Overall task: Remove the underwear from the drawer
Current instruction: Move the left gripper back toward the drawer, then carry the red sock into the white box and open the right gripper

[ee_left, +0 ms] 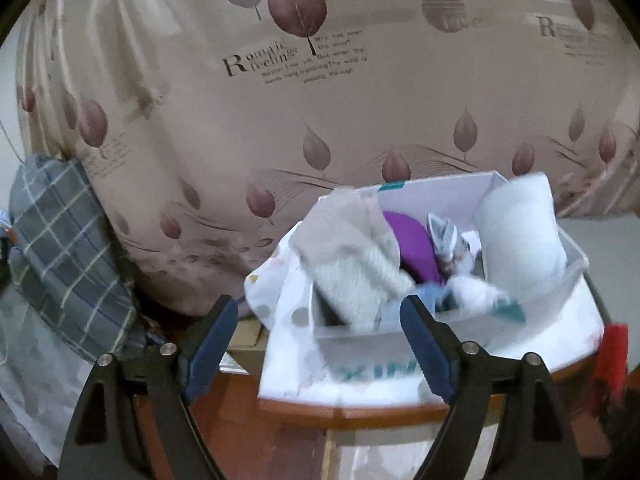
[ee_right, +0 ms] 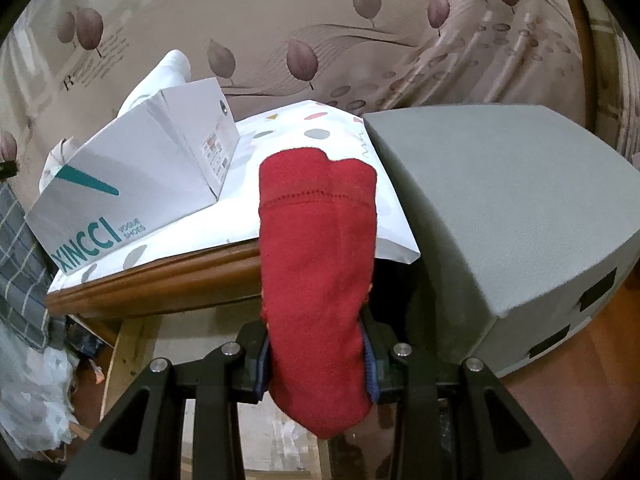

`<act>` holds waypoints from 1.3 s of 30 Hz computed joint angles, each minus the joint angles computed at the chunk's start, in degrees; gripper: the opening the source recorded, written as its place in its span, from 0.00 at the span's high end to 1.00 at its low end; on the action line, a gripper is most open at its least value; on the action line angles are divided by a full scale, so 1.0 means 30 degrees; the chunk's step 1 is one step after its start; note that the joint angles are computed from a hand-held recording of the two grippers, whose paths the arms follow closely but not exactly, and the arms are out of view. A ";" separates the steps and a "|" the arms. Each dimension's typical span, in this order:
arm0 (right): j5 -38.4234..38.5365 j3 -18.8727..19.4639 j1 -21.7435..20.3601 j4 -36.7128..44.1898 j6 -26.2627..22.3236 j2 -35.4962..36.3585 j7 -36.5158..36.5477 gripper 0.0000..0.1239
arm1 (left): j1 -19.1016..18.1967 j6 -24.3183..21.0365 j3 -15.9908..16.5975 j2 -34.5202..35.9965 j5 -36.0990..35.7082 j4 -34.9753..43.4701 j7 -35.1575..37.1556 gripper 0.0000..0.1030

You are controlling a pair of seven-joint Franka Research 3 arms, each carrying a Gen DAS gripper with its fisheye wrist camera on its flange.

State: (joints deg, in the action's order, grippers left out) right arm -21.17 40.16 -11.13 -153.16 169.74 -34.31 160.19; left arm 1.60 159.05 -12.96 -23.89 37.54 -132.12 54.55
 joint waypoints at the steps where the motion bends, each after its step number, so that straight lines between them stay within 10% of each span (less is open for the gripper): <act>1: -0.0060 0.0045 -0.0026 0.0048 -0.0079 0.0008 -0.0039 0.72 | 0.0208 0.0164 -0.0145 -0.0598 0.0344 -0.0711 -0.0440 0.21; 13: -0.1272 0.1022 -0.0479 0.0405 -0.0089 -0.0821 -0.0188 0.72 | 0.3255 0.1780 -0.1089 -0.1827 0.2101 -0.5458 -0.6107 0.21; 20: -0.1109 -0.0711 0.1199 0.1477 -0.2159 -0.0157 -0.1540 0.72 | 0.4989 0.2058 -0.1965 -0.1212 0.4945 -0.6115 -0.9109 0.21; 33: -0.2903 -0.3398 0.3323 0.6048 -0.5605 0.0733 -0.4278 0.72 | 0.2752 0.1981 0.0752 -0.0718 0.3311 -0.6333 -0.7328 0.18; 39: -0.4296 -0.3605 0.4134 0.9363 -0.6295 0.2895 -0.4936 0.72 | 0.3725 0.1521 -0.0361 -0.0929 0.4014 -0.6201 -0.8070 0.18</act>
